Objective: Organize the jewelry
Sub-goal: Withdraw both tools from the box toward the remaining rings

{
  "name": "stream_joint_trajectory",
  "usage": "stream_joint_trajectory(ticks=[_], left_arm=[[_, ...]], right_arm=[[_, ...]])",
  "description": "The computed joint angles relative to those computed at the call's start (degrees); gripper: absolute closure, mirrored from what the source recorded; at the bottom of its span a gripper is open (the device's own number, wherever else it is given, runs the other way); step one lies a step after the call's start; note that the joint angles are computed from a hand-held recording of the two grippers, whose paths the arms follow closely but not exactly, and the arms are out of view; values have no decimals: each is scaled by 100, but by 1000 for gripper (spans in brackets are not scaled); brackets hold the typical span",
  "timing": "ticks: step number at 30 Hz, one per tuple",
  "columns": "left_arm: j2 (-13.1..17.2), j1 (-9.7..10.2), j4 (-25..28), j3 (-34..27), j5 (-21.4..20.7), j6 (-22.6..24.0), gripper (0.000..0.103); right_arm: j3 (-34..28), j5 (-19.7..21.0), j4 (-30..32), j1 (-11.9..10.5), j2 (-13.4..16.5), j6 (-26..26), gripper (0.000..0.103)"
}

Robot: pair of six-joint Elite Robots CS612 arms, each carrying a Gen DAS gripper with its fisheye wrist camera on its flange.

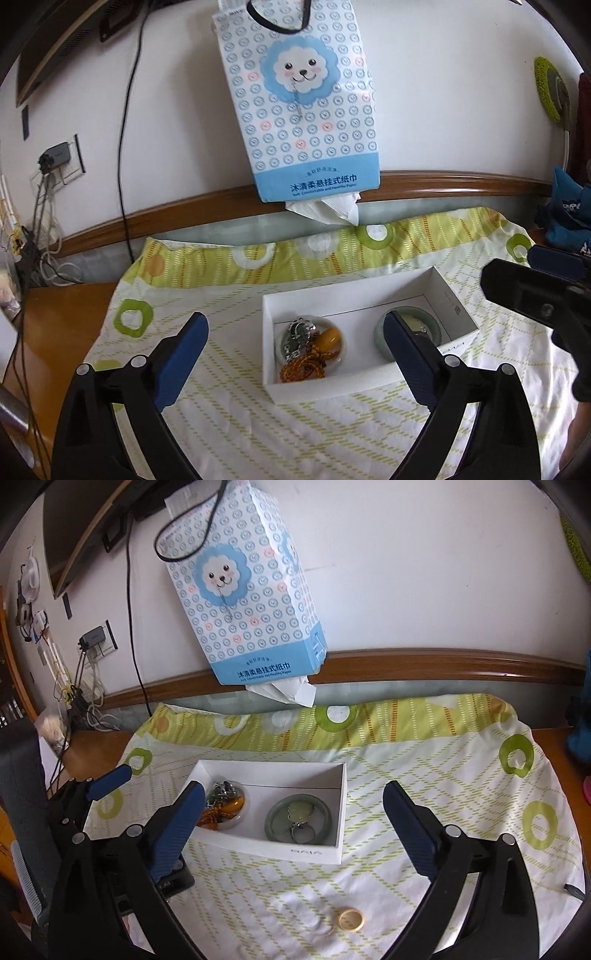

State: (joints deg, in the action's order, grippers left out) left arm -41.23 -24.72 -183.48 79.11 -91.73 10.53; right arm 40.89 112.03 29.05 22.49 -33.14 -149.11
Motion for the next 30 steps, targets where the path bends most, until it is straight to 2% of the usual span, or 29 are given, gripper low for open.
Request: stream_joint_trajectory(ticks=[4, 10, 17, 22, 30], left_arm=[[-114, -1, -275, 266, 138, 84, 6], [-171, 25, -596, 516, 307, 63, 6], [-137, 103, -232, 453, 405, -139, 6], [-100, 178, 58, 314, 408, -445, 6], [-43, 243, 494, 128, 426, -605, 6]], right_arm=[[301, 93, -173, 65, -135, -62, 9], [445, 305, -136, 146, -122, -79, 9], [386, 266, 50, 148, -14, -51, 9], [651, 295, -147, 111, -164, 120, 9], [960, 199, -281, 11, -326, 545, 7]])
